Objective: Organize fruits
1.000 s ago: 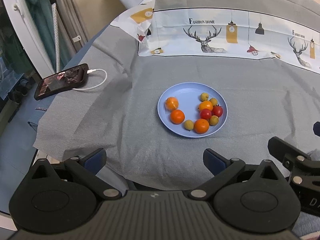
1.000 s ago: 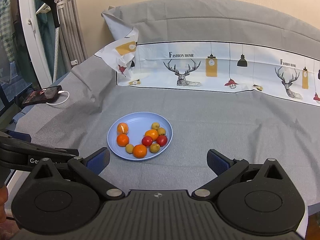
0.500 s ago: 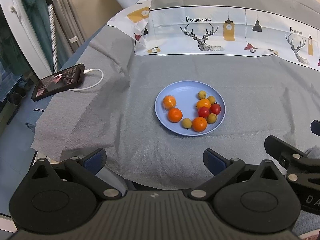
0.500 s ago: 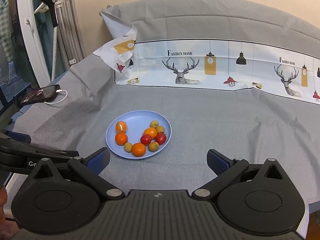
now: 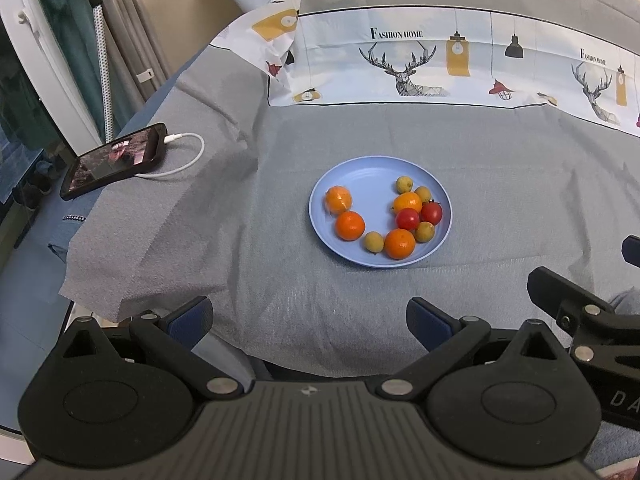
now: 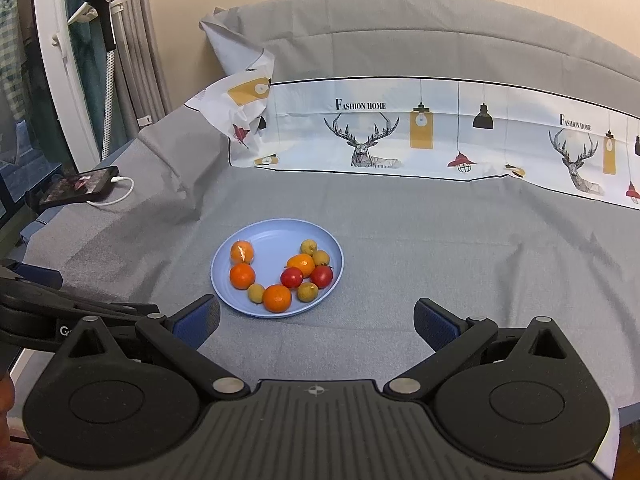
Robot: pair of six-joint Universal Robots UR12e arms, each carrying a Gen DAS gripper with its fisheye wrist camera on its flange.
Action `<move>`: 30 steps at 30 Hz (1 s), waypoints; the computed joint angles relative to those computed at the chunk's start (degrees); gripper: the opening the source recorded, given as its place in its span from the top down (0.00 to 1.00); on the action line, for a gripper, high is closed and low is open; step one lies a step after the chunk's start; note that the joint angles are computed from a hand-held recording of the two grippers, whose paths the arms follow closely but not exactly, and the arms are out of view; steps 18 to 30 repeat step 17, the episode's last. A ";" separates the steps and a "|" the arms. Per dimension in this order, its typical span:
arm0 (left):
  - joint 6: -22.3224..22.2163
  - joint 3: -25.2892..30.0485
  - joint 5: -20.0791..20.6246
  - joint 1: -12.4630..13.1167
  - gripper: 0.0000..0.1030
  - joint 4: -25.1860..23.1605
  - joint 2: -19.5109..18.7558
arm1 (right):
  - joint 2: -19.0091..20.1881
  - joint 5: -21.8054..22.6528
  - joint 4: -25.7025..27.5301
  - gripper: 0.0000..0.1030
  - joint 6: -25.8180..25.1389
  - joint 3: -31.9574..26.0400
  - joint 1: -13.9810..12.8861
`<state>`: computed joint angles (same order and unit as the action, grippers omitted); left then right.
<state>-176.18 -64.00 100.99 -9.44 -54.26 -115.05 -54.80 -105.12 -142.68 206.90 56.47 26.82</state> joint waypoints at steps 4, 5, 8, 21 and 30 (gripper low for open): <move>-0.05 -0.03 0.07 -0.03 0.00 0.01 0.04 | 0.04 0.02 0.04 0.01 -0.01 -0.07 0.01; -0.05 -0.03 0.07 -0.03 0.00 0.01 0.04 | 0.04 0.02 0.04 0.01 -0.01 -0.07 0.01; -0.04 0.02 0.16 -0.04 0.00 -0.19 -0.02 | 0.04 0.04 0.06 0.01 0.03 -0.08 0.01; 0.04 0.23 0.73 -0.16 0.00 -0.69 -0.16 | -0.01 0.30 -0.26 0.01 -0.15 0.10 -0.08; 0.04 0.23 0.73 -0.16 0.00 -0.69 -0.16 | -0.01 0.30 -0.26 0.01 -0.15 0.10 -0.08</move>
